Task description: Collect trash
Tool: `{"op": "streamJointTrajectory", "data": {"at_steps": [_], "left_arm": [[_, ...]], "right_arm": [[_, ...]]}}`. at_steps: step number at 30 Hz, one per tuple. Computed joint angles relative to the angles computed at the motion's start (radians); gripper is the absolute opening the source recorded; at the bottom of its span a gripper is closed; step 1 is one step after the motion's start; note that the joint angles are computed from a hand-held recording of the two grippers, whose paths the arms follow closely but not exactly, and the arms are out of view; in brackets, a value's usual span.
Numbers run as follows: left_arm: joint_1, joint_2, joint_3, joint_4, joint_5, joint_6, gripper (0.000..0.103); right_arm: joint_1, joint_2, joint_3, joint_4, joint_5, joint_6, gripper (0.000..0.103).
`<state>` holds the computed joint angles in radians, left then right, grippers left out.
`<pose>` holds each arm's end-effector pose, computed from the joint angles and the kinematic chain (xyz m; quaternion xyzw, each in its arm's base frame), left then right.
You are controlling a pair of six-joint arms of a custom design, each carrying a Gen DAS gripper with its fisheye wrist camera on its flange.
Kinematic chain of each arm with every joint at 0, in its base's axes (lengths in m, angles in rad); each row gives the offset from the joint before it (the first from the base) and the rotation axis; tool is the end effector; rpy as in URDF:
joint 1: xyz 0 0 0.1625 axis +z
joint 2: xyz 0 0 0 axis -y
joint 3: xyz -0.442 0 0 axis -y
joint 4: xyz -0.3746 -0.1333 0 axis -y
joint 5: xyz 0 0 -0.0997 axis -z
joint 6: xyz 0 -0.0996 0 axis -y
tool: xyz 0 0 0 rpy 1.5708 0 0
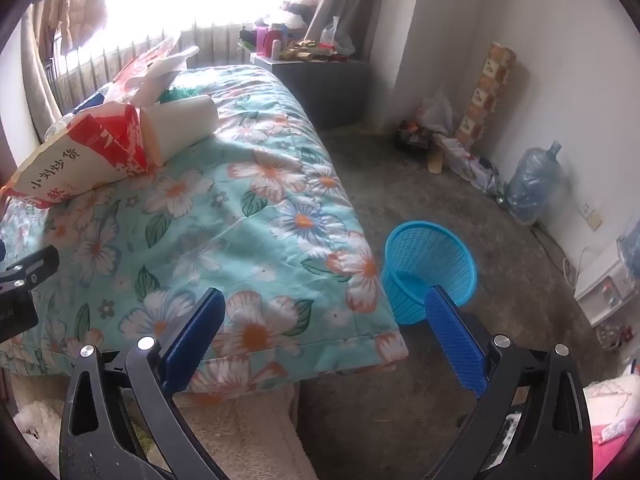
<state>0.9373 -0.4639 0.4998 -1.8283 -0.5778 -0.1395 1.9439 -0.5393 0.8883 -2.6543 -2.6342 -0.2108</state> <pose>-0.3456 -0.8366 0.3157 0.1626 0.8602 -0.2685 0.4019 0.3484 -0.7632 0.2923 0.0572 -0.8228 0.3468 0.4465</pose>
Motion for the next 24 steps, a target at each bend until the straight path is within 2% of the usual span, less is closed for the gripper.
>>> {"op": "streamJointTrajectory", "data": {"at_steps": [5, 7, 8, 9, 14, 24], "left_arm": [[-0.007, 0.017, -0.026, 0.010, 0.006, 0.001, 0.098], [-0.012, 0.024, -0.031, 0.000, 0.010, 0.006, 0.098], [-0.004, -0.008, 0.015, -0.036, -0.031, 0.019, 0.098], [-0.002, -0.012, 0.018, -0.047, -0.041, 0.026, 0.098], [-0.005, -0.013, 0.019, -0.063, -0.044, 0.038, 0.098], [-0.010, -0.009, 0.012, -0.082, -0.042, 0.056, 0.098]], "right_arm": [[-0.002, -0.002, -0.021, 0.038, 0.001, 0.020, 0.095], [-0.001, -0.022, 0.007, 0.014, 0.000, 0.006, 0.095], [-0.005, -0.016, 0.000, -0.001, 0.001, -0.010, 0.095], [-0.004, -0.018, 0.008, -0.017, -0.001, -0.020, 0.095], [0.009, -0.019, 0.022, -0.076, -0.020, -0.062, 0.095], [0.012, -0.018, 0.005, -0.082, -0.040, -0.076, 0.095]]}}
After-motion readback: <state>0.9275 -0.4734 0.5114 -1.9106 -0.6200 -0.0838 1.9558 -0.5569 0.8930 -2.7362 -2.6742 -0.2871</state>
